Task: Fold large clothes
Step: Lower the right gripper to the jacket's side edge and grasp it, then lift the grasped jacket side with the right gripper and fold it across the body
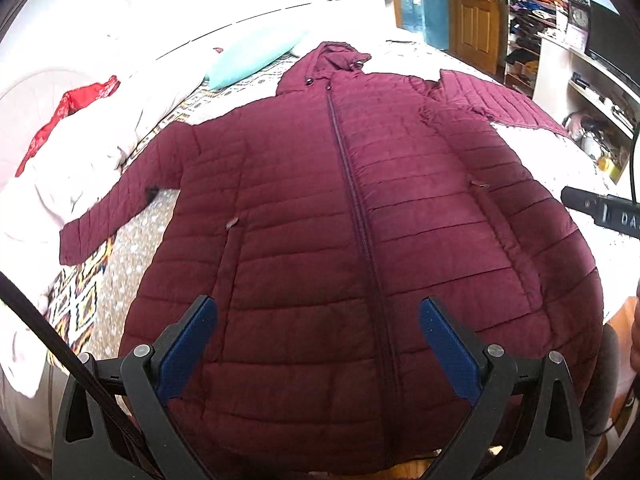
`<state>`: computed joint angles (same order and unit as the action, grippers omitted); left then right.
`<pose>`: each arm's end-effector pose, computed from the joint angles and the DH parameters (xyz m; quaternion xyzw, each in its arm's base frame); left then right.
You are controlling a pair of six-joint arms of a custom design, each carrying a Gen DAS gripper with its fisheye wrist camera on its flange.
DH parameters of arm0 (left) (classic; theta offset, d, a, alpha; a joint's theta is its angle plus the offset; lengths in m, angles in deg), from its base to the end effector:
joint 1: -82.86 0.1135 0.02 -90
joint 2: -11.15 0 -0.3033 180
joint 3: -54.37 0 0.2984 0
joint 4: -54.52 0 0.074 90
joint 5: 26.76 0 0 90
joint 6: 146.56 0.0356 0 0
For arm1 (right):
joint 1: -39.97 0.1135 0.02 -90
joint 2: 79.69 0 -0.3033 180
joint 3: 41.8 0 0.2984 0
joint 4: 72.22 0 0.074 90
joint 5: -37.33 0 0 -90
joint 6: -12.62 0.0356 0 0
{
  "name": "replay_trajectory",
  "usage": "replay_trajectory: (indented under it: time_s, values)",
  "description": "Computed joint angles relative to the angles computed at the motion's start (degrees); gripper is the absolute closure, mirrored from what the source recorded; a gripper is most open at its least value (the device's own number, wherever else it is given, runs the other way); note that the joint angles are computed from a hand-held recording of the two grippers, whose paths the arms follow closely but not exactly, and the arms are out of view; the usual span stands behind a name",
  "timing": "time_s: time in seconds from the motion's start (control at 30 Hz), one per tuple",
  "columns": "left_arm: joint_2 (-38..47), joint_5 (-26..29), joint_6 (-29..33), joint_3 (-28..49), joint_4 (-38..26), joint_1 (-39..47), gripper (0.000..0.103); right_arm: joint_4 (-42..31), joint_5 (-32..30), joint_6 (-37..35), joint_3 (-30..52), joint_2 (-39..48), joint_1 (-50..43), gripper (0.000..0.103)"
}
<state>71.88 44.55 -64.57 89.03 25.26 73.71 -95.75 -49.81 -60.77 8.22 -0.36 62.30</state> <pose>0.2003 -0.0207 0.1583 -0.0390 0.9423 0.1094 0.3138 0.2691 0.1086 0.1782 -0.0393 0.9468 0.0839 0.3082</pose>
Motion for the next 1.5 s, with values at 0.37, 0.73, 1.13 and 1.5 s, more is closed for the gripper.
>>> replay_trajectory:
  time_s: [0.37,0.73,1.13,1.5]
  values:
    - [4.77,-1.46,-0.62,3.24,0.87,-3.34,0.002,4.48,-4.0,-2.42,-1.01,0.08,-12.68,0.001]
    - [7.25,-0.2,0.05,3.7,1.94,-3.03,0.002,4.19,-7.91,-5.48,3.1,5.95,-22.37,0.005]
    - [8.28,2.95,0.47,3.6,3.12,-0.97,0.002,3.77,-22.35,-2.04,20.43,27.73,-36.37,0.037]
    - [13.84,3.66,-0.16,6.48,4.32,2.39,0.002,1.08,-32.99,18.24,46.55,51.72,-41.91,0.036]
